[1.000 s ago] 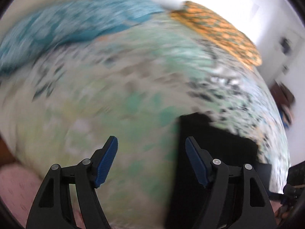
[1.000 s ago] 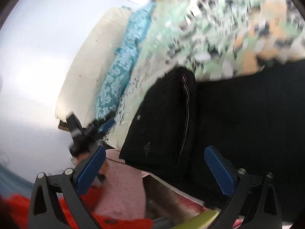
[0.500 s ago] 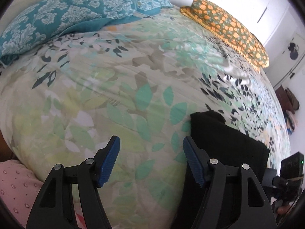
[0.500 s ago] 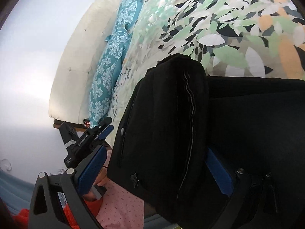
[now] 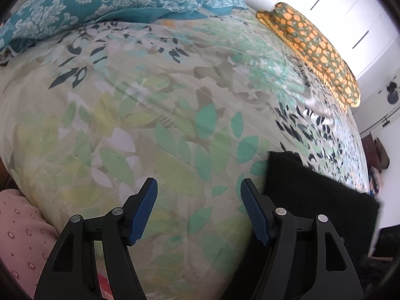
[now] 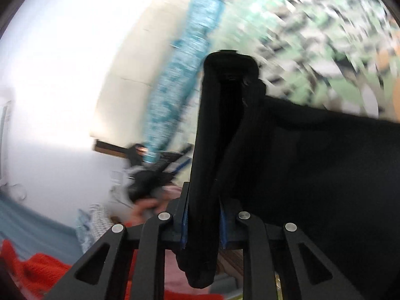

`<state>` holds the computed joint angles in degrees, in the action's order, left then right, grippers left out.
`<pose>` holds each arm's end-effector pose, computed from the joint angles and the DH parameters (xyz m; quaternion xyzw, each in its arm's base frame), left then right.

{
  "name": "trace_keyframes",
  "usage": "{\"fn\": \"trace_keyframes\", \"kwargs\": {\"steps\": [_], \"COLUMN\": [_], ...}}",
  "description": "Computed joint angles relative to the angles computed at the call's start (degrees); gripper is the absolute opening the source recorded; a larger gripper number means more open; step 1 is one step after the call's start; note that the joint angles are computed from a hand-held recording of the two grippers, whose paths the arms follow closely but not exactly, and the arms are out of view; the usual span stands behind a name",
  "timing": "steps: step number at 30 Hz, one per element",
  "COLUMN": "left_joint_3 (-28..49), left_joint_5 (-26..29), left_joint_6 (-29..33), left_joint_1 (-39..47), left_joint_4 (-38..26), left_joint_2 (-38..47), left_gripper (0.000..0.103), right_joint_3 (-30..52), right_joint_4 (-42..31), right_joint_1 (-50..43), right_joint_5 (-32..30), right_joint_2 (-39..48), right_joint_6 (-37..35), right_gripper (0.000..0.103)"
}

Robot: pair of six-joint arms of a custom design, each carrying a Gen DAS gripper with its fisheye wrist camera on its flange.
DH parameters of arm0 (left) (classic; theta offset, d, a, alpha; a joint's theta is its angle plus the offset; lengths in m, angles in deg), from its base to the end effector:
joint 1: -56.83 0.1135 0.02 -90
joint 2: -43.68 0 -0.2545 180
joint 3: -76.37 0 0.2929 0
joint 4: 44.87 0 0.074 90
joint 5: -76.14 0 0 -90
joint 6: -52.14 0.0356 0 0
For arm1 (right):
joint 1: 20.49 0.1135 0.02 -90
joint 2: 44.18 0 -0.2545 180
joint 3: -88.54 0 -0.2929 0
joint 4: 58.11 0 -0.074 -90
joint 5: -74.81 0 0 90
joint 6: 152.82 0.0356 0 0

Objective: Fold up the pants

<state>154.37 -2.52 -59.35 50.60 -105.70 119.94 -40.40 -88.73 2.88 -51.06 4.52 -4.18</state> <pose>0.3057 -0.0404 0.2762 -0.1013 0.9541 -0.1560 0.2346 0.2077 0.1125 0.2681 0.0968 0.8261 0.5198 0.1950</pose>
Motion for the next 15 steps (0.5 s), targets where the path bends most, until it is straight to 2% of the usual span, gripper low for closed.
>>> {"fn": "trace_keyframes", "kwargs": {"steps": [3,6,8,11,13,15], "left_joint_3": [0.1,0.2,0.4,0.6,0.7,0.7], "left_joint_5": [-0.4,-0.8,-1.4,-2.9,-3.7,-4.5], "left_joint_6": [0.0,0.4,0.9,1.9,2.7,3.4], "left_joint_1": [-0.2,-0.9,-1.8,-3.3,-4.1,-5.1], "left_joint_4": [-0.1,-0.4,-0.7,-0.8,-1.0,-1.2], "left_joint_2": [0.0,0.3,0.4,0.4,0.5,0.3], "left_gripper": [0.071,0.071,0.071,0.071,0.071,0.071], "right_joint_3": [3.3,7.3,10.6,15.0,15.5,13.9], "right_joint_4": [-6.9,-17.9,-28.3,-47.9,-59.4,-67.8], "right_joint_1": [-3.7,-11.9,-20.6,-36.7,-45.8,-54.8], "right_joint_5": [-2.2,-7.2,-12.1,-19.2,-20.0,-21.3], "right_joint_2": [-5.6,-10.9,-12.7,-11.8,-10.7,-8.6], "right_joint_6": [-2.8,-8.3,-15.7,-33.8,-45.6,-57.6], "right_gripper": [0.019,0.019,0.019,0.019,0.019,0.019]}}
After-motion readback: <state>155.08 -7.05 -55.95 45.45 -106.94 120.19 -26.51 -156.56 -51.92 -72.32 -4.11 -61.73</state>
